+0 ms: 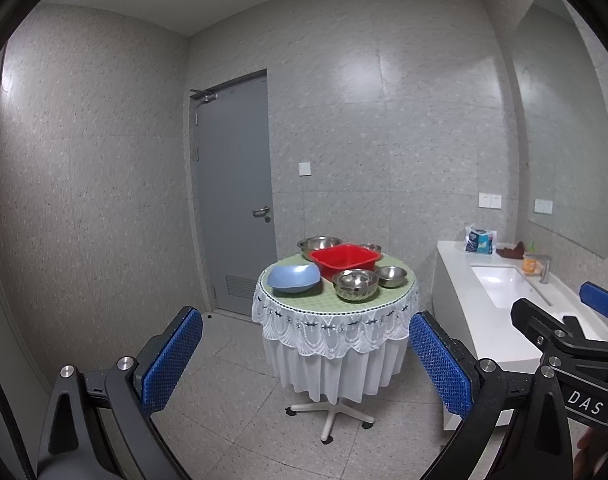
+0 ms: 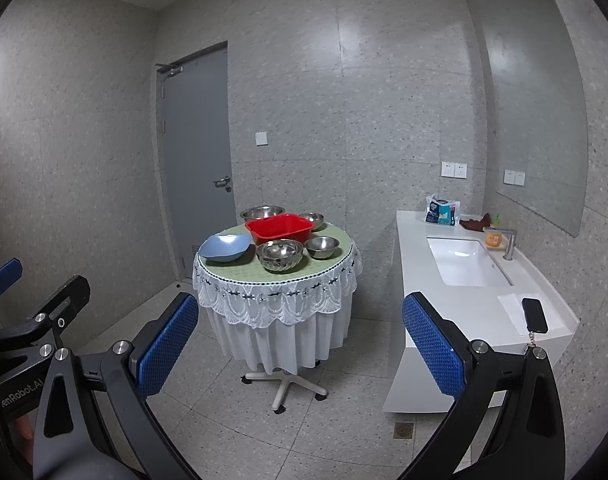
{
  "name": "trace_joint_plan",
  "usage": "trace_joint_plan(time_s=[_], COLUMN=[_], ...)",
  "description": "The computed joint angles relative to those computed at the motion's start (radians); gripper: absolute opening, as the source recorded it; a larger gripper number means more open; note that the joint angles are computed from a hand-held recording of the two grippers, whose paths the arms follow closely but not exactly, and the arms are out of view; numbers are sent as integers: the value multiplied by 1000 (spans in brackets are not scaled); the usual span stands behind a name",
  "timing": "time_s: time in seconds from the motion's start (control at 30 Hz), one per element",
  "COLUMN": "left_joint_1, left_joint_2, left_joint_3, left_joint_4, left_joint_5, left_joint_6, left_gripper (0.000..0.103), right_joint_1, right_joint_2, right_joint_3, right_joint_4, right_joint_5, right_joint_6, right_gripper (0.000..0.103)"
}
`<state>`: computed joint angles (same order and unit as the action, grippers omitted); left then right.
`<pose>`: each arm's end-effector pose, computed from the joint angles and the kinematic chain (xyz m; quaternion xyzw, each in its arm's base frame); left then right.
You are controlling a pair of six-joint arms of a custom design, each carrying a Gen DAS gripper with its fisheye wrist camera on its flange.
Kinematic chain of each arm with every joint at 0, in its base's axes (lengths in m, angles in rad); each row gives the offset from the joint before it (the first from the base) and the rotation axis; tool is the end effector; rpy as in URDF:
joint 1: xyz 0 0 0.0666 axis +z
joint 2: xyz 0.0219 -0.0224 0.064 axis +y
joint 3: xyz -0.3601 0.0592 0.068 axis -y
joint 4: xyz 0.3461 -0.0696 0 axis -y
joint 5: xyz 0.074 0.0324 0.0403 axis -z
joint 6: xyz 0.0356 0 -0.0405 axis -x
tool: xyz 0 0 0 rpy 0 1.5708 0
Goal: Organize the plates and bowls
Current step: 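Move both grippers toward the round table with the dishes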
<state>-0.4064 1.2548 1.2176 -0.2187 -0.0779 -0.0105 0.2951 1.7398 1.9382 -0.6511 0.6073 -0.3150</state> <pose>0.3926 -0.1664 0.4532 0.1404 0.7788 -0.0899 0.6048 0.5624 0.1493 0.4970 0.1666 0.8074 -0.0898 0.5589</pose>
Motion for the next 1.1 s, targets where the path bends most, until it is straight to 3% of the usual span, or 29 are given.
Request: trace_joint_plan(time_s=[0.7, 1.1], left_joint_1=[-15, -10], left_joint_2=[-6, 19], left_joint_3=[14, 15], left_joint_4=[-14, 22], left_joint_5=[-19, -16], left_joint_6=[-9, -8], left_gripper=[102, 102], right_joint_1=[0, -6], right_joint_2=[-11, 13], right_joint_3=[-19, 1], right_joint_4=[11, 29], right_joint_5=[4, 0], right_joint_6=[-3, 11], right_gripper=[103, 103])
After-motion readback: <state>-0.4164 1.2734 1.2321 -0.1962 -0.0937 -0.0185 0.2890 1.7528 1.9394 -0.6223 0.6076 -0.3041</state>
